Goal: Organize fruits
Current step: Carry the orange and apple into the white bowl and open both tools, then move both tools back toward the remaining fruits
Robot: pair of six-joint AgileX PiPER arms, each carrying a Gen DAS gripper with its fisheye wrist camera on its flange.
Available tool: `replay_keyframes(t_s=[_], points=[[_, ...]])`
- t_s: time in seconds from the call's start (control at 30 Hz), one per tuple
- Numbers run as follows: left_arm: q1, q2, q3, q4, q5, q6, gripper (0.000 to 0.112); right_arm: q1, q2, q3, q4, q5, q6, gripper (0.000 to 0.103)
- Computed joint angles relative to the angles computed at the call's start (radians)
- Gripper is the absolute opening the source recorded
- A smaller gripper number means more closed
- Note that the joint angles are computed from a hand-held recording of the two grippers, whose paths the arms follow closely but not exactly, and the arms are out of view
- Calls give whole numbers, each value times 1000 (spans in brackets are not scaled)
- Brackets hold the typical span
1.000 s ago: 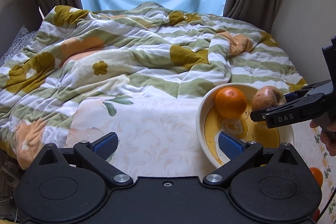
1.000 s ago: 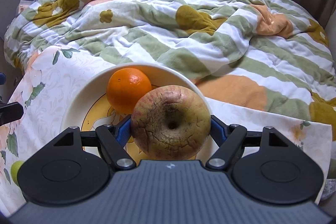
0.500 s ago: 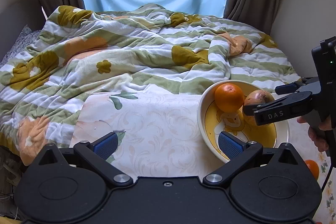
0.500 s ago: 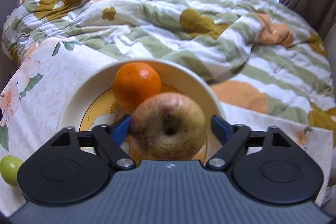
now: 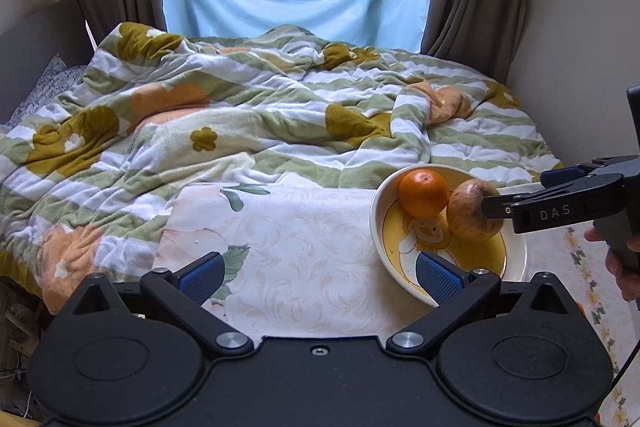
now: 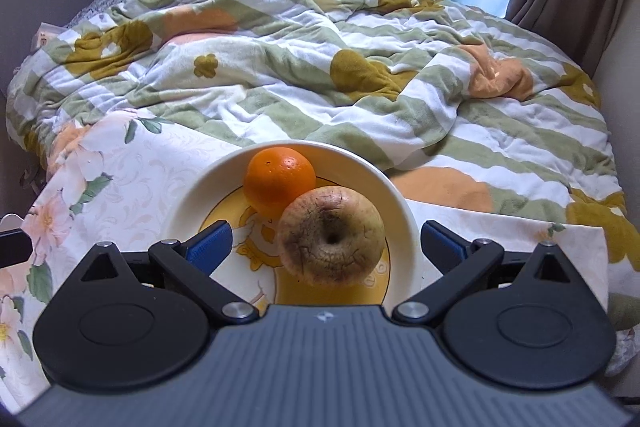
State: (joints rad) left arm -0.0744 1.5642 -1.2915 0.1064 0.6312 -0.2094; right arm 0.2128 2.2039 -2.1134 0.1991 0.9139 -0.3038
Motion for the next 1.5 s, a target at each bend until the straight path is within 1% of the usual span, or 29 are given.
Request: replay_keyframes(t_s=[0.2,0.3,0.47,0.57,0.7,0.87,1.03,1.1,1.17,1.27,1.4,1.5], points=[[13,-111,59,-48,-5,78,103,6,-180,202,-21,-62,41,103],[32,-161,81,-138,16,181,103,6,-278,311,-37,-90,81,103],[43,-258,155,-215,18,298,103,12,-449,488,-56,-121,164,103],[62,-305,193,-290,27,395,103,46,-555,594,-155,-148,274,103],[66,-350,226,-312,42,442,103,99,-686,731,-310,-170,457,103],[63,-409,277,-335,45,459,103,137,-826,865,-393,-157,601,103],[4,-469,361,-266,18,368,103,165,-949,978,-472,-131,698,103],[-29,-493,410,-241,-8,323,103,167,-991,1031,-495,-127,726,103],[-79,-505,459,-182,-40,242,103,175,-1023,1087,-543,-133,778,103],[-174,-505,530,-40,-93,55,103,162,-1070,1197,-574,-175,820,103],[-274,-476,613,132,-168,-188,103,123,-1102,1327,-568,-252,817,103],[-331,-444,667,277,-233,-360,103,79,-1117,1415,-534,-325,774,103]])
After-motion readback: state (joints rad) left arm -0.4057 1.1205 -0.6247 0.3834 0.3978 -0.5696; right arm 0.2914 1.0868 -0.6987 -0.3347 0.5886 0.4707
